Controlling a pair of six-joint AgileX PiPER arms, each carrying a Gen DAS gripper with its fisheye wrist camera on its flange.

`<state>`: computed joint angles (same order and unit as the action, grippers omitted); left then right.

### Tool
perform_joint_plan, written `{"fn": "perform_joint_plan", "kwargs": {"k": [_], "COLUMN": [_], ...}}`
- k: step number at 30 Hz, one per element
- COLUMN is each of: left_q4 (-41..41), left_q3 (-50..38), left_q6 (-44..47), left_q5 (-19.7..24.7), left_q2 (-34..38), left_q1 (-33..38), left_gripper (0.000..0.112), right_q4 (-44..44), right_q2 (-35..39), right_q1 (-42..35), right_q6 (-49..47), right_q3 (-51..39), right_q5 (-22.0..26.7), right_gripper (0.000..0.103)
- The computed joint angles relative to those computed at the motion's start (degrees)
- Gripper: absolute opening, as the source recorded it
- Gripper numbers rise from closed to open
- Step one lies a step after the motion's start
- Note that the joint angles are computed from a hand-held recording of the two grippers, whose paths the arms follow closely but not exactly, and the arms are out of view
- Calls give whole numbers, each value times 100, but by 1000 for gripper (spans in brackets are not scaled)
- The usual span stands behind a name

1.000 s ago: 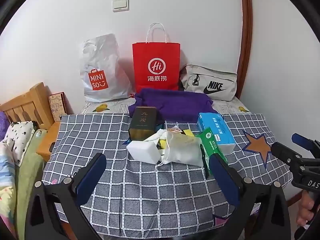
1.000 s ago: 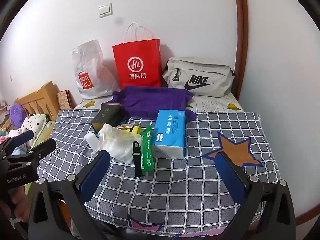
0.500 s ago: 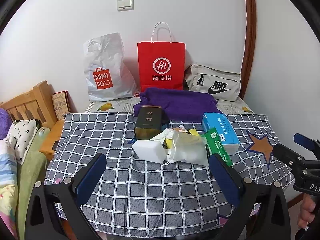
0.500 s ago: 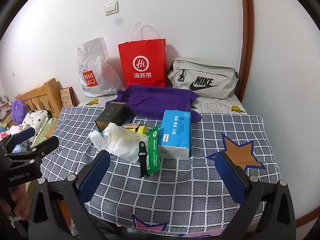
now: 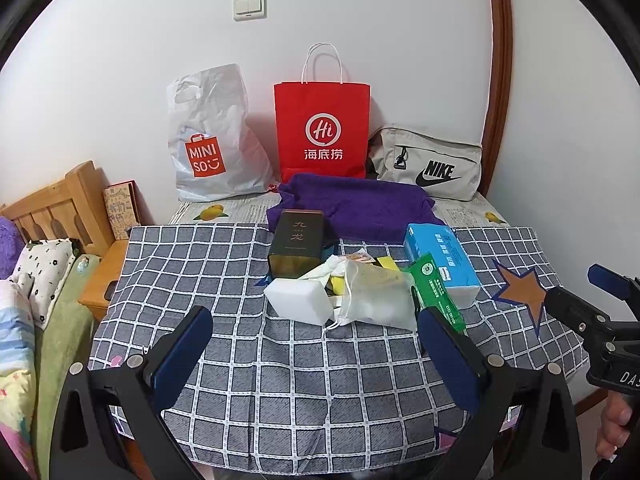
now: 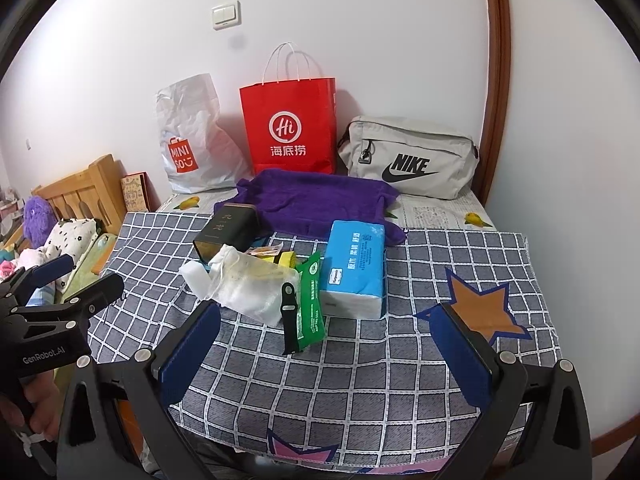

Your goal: Organize soft objects

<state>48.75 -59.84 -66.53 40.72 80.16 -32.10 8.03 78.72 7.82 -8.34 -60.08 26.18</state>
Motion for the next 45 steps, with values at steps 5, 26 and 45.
{"fn": "perform_joint_plan", "kwargs": {"k": [5, 26, 45], "left_q4": [48, 75, -43], "left_q3": [21, 91, 57], "left_q6": [-69, -65, 60], "left_q5": [-10, 9, 9], "left_q2": [11, -57, -76], "left_q1": [-17, -62, -43], "left_gripper": [103, 103, 103], "right_q4": [-84, -92, -168], "right_q2": [-14, -68, -90], "right_q1": [45, 86, 127], "right_q6": [82, 87, 174], "right_q3": [6, 67, 94], "right_q5": [-8, -25, -38], "right_gripper": [103, 103, 103]}}
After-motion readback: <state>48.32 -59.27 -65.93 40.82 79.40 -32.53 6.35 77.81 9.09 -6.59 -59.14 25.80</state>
